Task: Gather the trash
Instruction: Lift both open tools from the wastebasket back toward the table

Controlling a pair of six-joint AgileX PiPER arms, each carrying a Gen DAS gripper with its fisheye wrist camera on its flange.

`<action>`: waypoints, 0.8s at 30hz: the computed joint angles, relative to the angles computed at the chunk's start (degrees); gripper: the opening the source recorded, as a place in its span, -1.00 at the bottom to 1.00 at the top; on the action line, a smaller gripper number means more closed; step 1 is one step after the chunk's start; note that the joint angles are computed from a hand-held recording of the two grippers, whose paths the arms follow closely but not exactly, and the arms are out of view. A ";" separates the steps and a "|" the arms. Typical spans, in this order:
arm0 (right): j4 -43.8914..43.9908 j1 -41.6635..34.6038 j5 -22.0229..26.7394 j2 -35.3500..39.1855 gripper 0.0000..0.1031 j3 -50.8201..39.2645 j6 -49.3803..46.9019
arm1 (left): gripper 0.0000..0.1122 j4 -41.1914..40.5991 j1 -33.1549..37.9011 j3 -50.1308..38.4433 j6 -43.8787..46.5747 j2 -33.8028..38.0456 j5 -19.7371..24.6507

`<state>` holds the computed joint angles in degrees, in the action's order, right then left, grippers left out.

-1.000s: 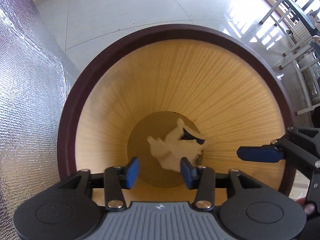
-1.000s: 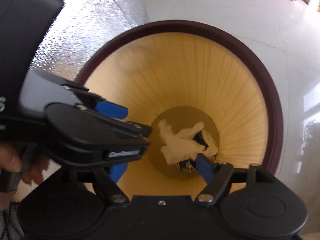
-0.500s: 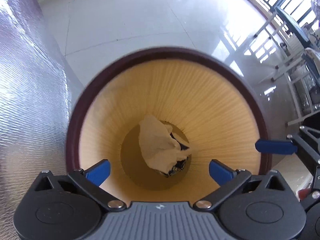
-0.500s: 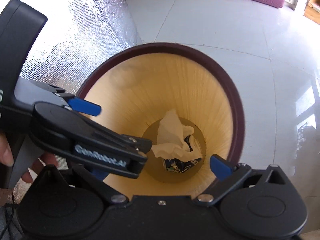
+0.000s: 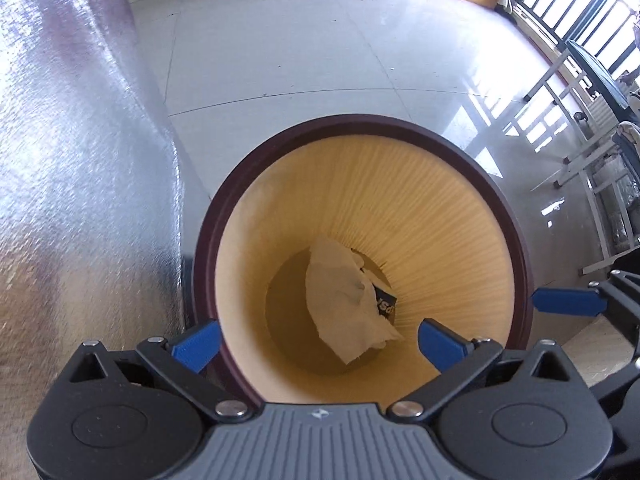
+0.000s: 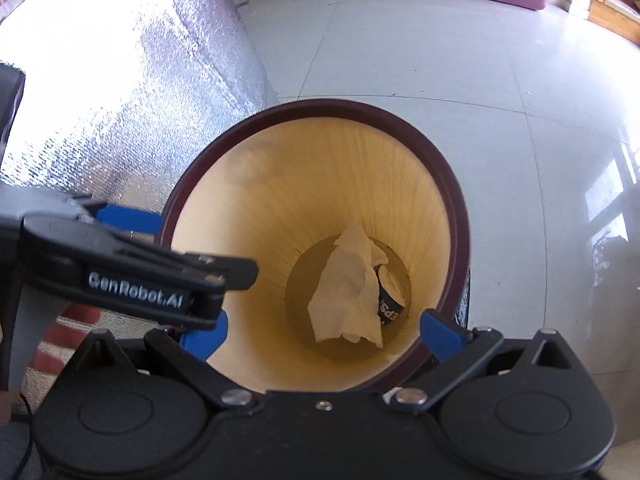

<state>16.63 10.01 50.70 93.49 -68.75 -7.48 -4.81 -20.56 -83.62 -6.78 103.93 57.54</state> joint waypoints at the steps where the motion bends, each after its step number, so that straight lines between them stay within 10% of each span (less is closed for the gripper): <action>1: 0.01 -0.09 0.12 -0.32 1.00 -0.03 0.40 | 0.83 -0.05 0.04 0.46 -0.37 -0.61 -0.19; 24: -6.65 1.23 4.65 -13.89 1.00 3.29 12.56 | 0.83 3.87 1.70 10.53 -3.71 -17.44 0.27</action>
<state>9.98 11.24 55.36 79.60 -65.46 5.08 -0.94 -18.87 -73.09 -10.49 86.49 57.81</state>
